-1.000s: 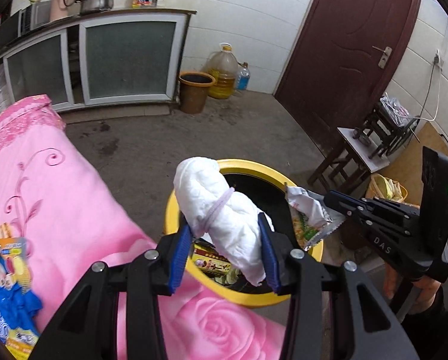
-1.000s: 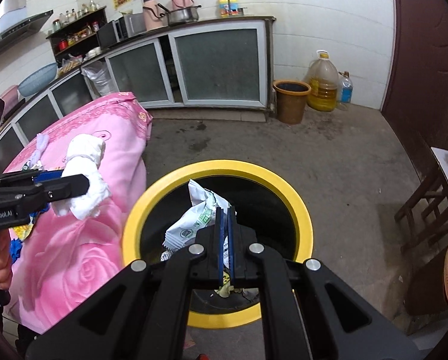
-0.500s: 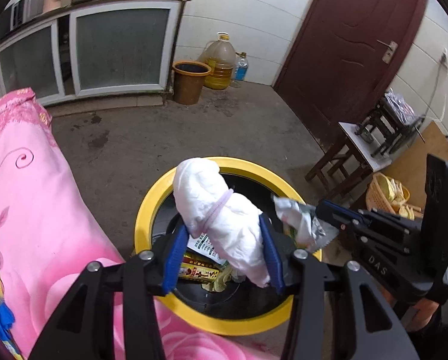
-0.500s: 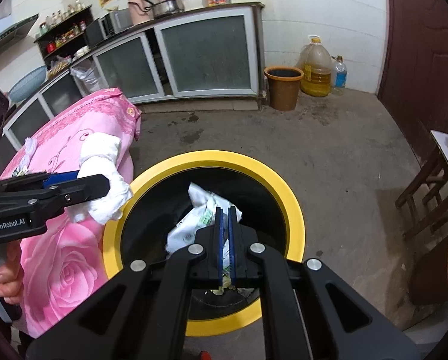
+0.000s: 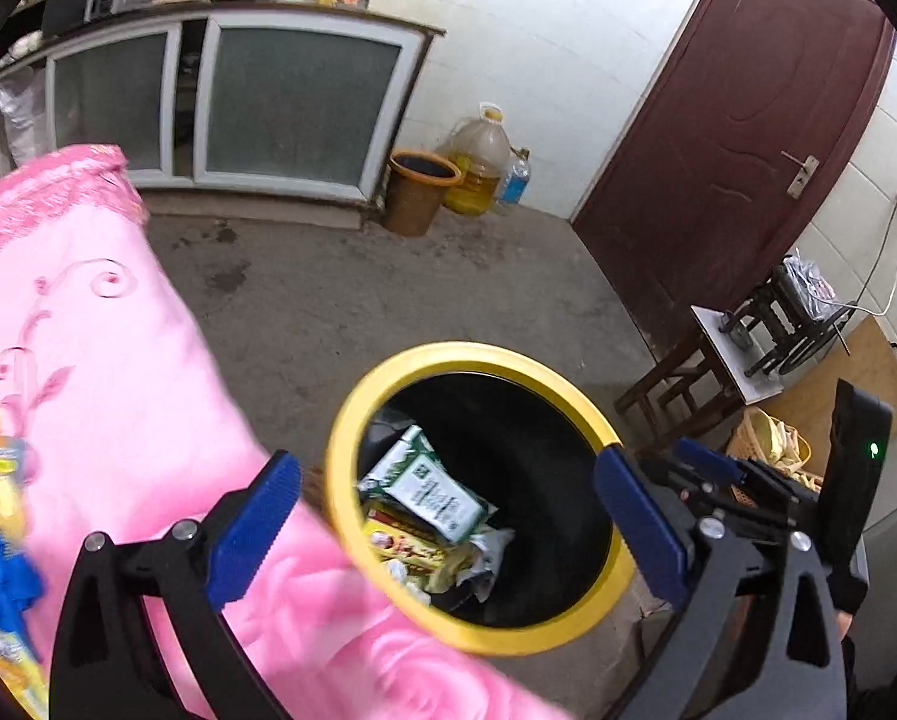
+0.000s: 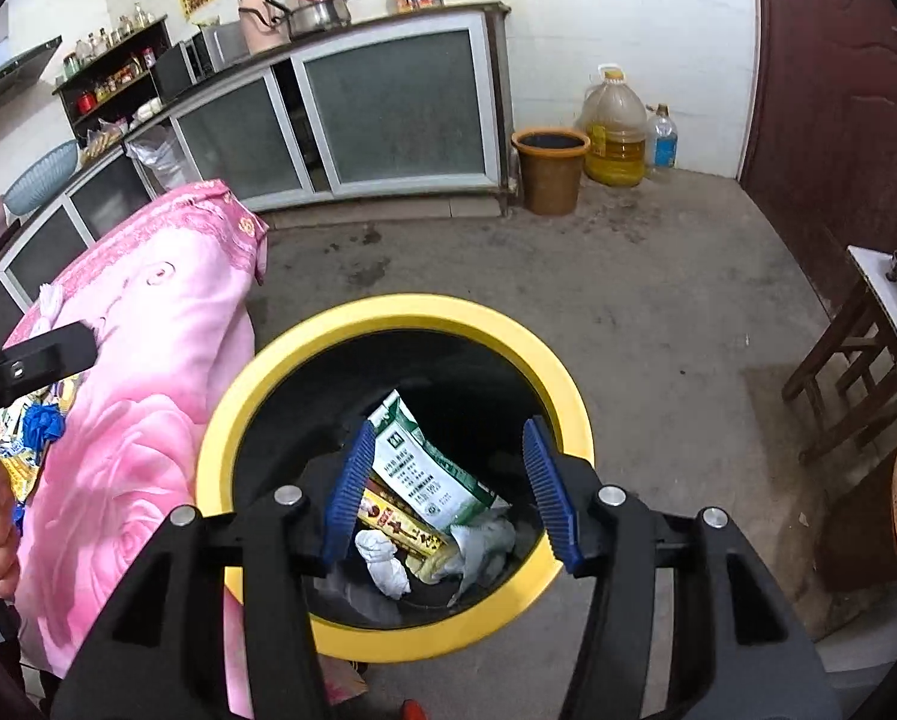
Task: Collect trash
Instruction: 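Open the left tool to drop the white cloth bundle into the bin, then grasp a blue glove with the left tool while the right grasps another blue glove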
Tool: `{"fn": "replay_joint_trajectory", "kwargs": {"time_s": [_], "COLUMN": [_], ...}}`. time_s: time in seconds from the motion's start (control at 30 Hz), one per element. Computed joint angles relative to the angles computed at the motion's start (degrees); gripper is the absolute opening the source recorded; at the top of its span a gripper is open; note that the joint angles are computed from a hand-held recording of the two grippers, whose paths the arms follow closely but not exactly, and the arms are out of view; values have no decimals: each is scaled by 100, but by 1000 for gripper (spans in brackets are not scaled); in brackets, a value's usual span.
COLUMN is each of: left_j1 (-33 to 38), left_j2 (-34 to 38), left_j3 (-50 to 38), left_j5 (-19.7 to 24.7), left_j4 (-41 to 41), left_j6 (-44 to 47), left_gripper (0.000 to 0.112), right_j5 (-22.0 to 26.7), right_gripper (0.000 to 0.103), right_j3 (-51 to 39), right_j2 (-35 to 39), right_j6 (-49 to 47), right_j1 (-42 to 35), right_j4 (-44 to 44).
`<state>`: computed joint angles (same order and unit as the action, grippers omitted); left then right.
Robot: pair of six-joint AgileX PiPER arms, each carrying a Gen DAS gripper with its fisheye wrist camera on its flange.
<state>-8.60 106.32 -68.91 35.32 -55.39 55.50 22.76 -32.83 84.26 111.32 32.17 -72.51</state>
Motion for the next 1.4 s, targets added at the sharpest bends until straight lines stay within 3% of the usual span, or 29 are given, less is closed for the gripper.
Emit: {"fn": "replay_joint_trajectory", "kwargs": {"time_s": [0.13, 0.3, 0.4, 0.53, 0.6, 0.77, 0.93, 1.13, 1.4], "left_j1": [772, 2740, 4171, 5527, 5832, 5958, 5756, 5529, 5134], "left_j2": [-699, -1581, -1654, -1566, -1446, -1016, -901, -632, -415], "left_j3": [597, 1386, 1463, 1519, 1515, 1560, 1752, 1574, 1635], "left_j5": [416, 1520, 2403, 2886, 2933, 2687, 2212, 2097, 1689], "left_j4": [-356, -481, -220, 277, 401, 561, 538, 641, 685], "left_j6": [837, 2295, 2956, 3913, 4198, 4233, 4183, 3734, 3552], "left_gripper": [95, 95, 95, 95, 95, 95, 95, 95, 92], "right_j5": [131, -129, -651, -1099, -1427, -1428, -265, 747, 1676], "right_gripper": [50, 50, 51, 52, 52, 52, 48, 46, 41], "right_j3": [-3, -437, -801, -1705, -2251, -3675, -5576, -7237, -8794], "right_j2": [-152, 12, 209, 695, 1111, 2200, 3344, 4375, 5382], "right_j6": [298, -56, -311, -2350, -3496, -6361, -9087, -10045, -10427], "right_j1": [326, 706, 923, 1420, 1587, 1915, 2060, 2148, 2063], "right_j4": [-326, -469, -631, 639, 1411, 3864, 6203, 6867, 7139]}}
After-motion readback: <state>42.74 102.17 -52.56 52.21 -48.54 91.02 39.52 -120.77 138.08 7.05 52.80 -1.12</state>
